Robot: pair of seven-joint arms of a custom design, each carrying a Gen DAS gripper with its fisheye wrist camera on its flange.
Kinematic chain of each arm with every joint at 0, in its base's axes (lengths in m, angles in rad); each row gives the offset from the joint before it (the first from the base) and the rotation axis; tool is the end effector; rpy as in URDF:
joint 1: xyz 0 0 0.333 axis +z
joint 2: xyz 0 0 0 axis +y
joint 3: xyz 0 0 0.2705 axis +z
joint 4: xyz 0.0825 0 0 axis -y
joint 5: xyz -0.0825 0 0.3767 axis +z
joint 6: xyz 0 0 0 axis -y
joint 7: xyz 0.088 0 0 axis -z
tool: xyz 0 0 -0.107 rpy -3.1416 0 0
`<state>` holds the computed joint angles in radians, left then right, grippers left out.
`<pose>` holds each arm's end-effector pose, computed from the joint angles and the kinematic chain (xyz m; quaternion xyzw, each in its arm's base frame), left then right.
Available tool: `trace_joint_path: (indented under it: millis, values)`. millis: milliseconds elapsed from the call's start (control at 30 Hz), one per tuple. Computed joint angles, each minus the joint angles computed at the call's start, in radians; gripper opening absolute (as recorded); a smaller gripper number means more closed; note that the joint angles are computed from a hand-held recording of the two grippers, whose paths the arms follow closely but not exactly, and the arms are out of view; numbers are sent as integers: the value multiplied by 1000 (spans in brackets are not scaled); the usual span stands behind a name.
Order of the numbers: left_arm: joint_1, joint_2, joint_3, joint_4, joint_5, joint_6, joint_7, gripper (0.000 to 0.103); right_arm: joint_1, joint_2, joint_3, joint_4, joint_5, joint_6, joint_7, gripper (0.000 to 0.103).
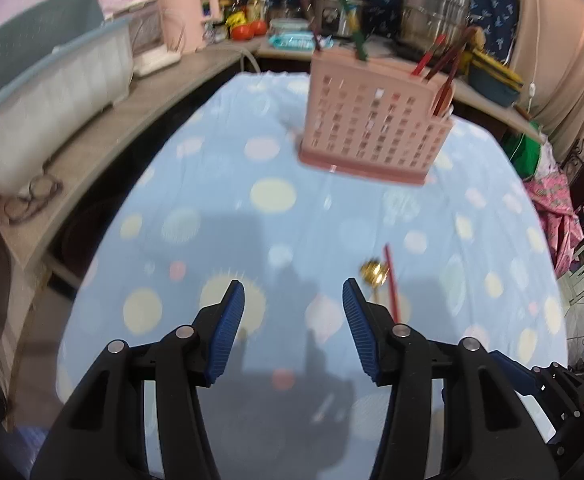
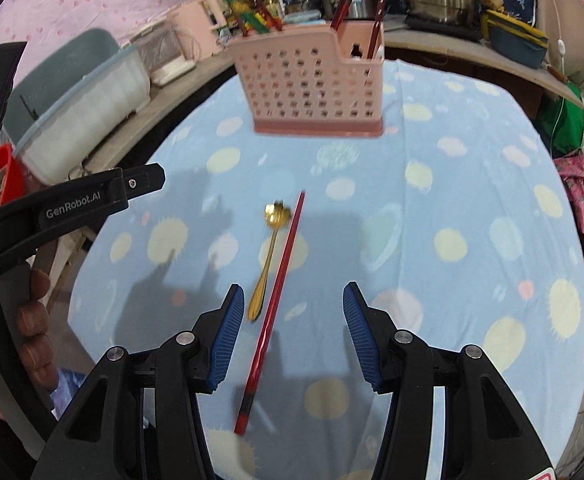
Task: Organize utensils
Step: 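Move both tools back to the red chopstick and gold spoon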
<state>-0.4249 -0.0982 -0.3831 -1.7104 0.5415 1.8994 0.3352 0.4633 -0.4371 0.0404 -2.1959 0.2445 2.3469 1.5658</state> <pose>0.4023 -0.3797 0.6071 -0.7703 0.5571 -0.1953 0.2412 0.4161 0.2362 0.5836 -0.7915 0.5297 -0.0618 0.2985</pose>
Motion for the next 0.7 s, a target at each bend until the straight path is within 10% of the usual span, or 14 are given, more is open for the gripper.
trace_joint_path:
  millis: [700]
  values:
    - [32, -109, -28, -196, -143, 25, -32, 49, 45, -20, 31, -89, -7, -86, -28, 34]
